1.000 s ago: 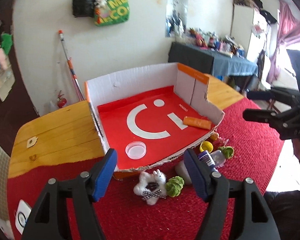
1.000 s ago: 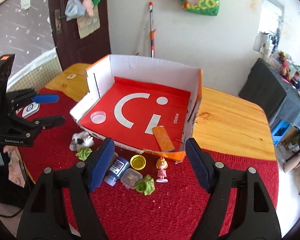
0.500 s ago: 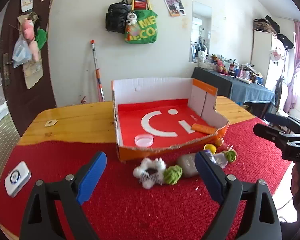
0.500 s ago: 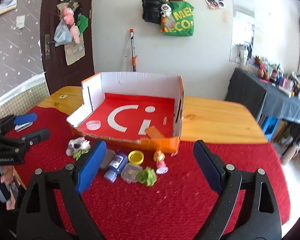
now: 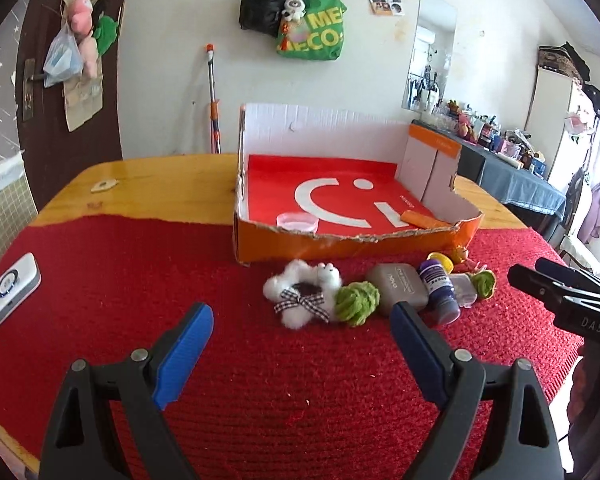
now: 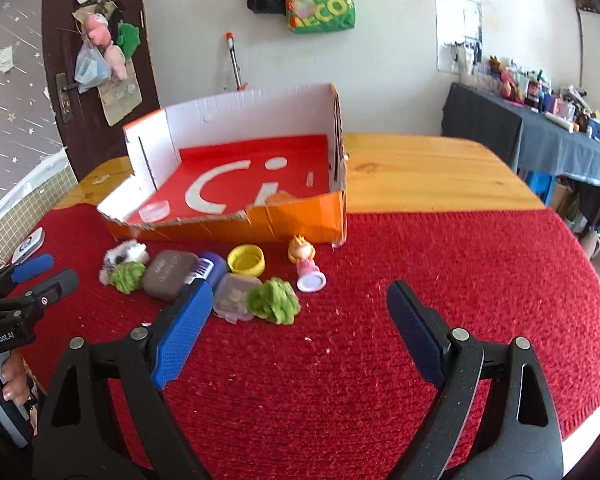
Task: Organize objects
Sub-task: 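Withdraw both tools from the box back toward the remaining items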
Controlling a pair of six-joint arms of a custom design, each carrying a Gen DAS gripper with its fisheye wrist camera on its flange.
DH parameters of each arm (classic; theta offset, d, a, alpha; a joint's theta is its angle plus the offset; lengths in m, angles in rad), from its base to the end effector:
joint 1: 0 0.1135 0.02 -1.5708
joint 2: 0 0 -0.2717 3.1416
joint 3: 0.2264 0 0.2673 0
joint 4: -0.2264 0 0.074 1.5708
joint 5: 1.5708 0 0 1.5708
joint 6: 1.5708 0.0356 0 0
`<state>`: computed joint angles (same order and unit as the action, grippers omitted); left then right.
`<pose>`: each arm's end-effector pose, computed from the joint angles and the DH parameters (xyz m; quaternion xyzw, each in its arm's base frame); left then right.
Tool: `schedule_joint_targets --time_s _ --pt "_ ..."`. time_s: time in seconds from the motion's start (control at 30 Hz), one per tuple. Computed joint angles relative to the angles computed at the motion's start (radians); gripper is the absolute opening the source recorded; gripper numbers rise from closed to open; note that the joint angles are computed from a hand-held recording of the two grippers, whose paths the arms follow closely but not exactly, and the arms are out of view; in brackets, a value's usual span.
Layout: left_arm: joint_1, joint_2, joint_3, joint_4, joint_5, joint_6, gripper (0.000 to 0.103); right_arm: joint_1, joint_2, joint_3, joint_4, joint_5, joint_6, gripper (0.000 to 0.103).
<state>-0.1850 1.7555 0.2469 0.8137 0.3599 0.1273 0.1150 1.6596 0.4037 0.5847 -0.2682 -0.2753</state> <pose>0.2222 -0.0543 0.0556 0.2135 0.8684 -0.1741 0.4124 0.2638 0.0400 0.0877 -0.2301 0.8642 0.0855 0.4391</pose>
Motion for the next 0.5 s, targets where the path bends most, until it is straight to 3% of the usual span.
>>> schedule_joint_targets --time_s 0.27,0.5 --pt "0.006 0.05 0.054 -0.047 -0.009 -0.017 0.092 -0.008 0.065 0.047 -0.038 0.007 -0.006 0.089" --pt "-0.006 0.09 0.165 -0.199 -0.039 0.008 0.092 -0.007 0.087 0.09 -0.088 0.014 -0.01 0.089"
